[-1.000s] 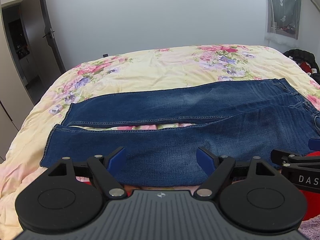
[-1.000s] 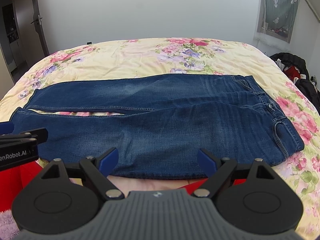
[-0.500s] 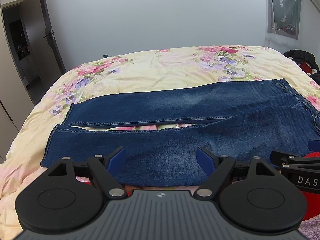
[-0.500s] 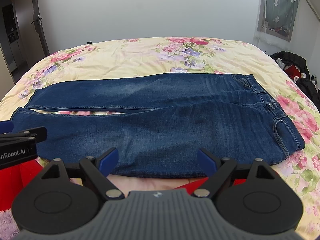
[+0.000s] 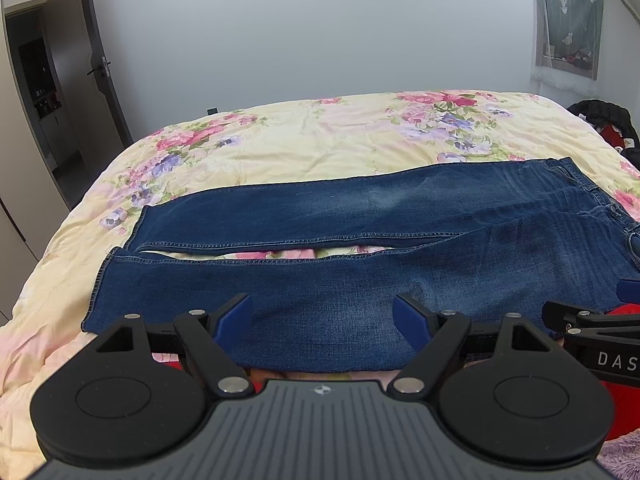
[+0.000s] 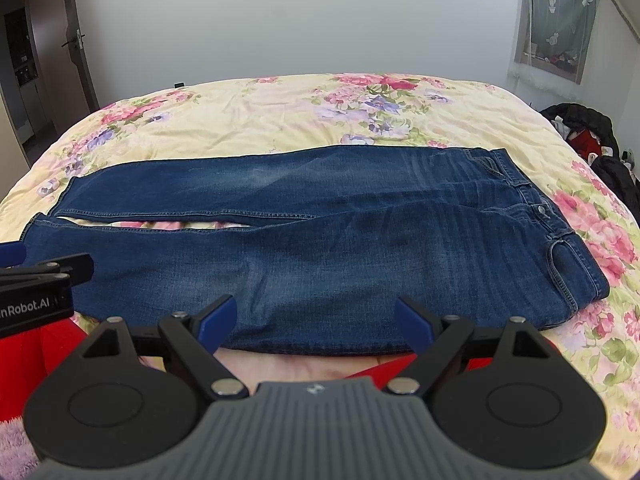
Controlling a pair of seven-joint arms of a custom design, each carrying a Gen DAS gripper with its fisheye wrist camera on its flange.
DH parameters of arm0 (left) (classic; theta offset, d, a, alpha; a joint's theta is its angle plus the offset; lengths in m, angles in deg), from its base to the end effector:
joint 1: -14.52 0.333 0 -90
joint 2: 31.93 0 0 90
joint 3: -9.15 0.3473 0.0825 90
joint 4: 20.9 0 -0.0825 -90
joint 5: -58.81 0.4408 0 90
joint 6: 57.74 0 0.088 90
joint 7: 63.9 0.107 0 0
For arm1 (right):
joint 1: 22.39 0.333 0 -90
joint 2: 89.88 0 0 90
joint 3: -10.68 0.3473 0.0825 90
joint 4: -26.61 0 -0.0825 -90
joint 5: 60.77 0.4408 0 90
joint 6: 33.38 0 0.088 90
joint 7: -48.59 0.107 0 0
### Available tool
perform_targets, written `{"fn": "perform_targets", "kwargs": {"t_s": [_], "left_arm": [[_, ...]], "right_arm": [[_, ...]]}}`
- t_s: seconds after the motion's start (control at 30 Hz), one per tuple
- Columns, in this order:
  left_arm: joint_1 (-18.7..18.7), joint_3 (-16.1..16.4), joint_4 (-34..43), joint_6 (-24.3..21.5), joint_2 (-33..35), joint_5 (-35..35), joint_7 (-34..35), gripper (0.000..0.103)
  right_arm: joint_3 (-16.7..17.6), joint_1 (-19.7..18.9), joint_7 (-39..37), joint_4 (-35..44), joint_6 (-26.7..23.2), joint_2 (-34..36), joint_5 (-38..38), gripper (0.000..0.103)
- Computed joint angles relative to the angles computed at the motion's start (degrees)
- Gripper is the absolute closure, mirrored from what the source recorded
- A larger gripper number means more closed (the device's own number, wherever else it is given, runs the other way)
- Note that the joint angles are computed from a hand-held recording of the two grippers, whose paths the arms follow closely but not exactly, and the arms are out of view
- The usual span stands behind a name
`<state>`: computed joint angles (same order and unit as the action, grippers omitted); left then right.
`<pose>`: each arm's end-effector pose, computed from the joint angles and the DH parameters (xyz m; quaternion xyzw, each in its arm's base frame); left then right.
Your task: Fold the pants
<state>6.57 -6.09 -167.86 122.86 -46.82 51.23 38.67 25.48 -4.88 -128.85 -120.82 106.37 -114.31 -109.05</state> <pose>0.4738 -0.1938 0.4463 -0.4608 0.7882 -0.3098 0.2653 0.3920 0.2462 0.4297 -0.4880 0.7905 -0.3050 0.2097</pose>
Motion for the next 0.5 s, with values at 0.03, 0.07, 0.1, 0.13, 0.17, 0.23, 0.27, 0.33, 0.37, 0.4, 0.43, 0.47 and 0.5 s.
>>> {"fn": "perform_targets", "kwargs": {"t_s": [0.03,0.07,0.1,0.13,0.17,0.23,0.27,0.33,0.37,0.4,0.43,0.47,0.5], "left_arm": [[0.0,0.1,0.0,-0.1,0.0,0.0,0.0,0.010],[-0.2,0.2,0.1,-0.1,-0.1,0.0,0.1,0.010],[-0.3,0.3,0.1,-0.2,-0.1,-0.1,0.1,0.010],[-0.2,0.3,0.1,-0.2,-0.1,-0.1,0.0,0.010],[0.0,0.0,0.0,-0.2,-0.1,0.0,-0.1,0.010],[0.1,-0.1,0.0,0.0,-0.1,0.1,-0.2,0.010],[0.0,0.0,-0.1,0.1,0.0,0.1,-0.2,0.010],[0.1,-0.1,-0.1,0.0,-0.1,0.2,-0.2,0.010],[0.0,0.0,-0.1,0.1,0.0,0.2,-0.2,0.010],[0.0,0.0,-0.1,0.1,0.0,0.2,-0.2,0.010],[-0.1,0.1,0.0,0.0,0.0,0.1,-0.1,0.010],[-0.2,0.2,0.0,0.0,-0.1,0.1,-0.1,0.010],[0.0,0.0,-0.1,0.1,0.0,0.1,-0.2,0.010]], "right_arm": [[0.0,0.0,0.0,0.1,0.0,0.1,0.0,0.021],[0.0,0.0,0.0,0.1,-0.1,0.1,0.0,0.021],[0.0,0.0,0.0,0.1,0.0,0.1,0.0,0.021],[0.0,0.0,0.0,0.1,0.0,0.1,0.0,0.021],[0.0,0.0,0.0,0.1,0.0,0.2,0.0,0.021],[-0.1,0.1,-0.1,0.2,0.0,0.2,0.0,0.021],[-0.1,0.1,-0.1,0.1,0.0,0.2,0.1,0.021],[-0.1,0.0,-0.2,0.1,0.1,0.1,0.1,0.021],[-0.1,0.0,-0.1,0.2,0.0,0.2,0.1,0.021],[-0.1,0.0,-0.1,0.1,0.0,0.2,0.1,0.021],[-0.1,0.0,-0.2,0.2,0.1,0.2,0.1,0.021],[-0.1,0.0,-0.2,0.2,0.0,0.2,0.1,0.021],[-0.1,0.0,-0.2,0.2,0.1,0.2,0.1,0.021]]}}
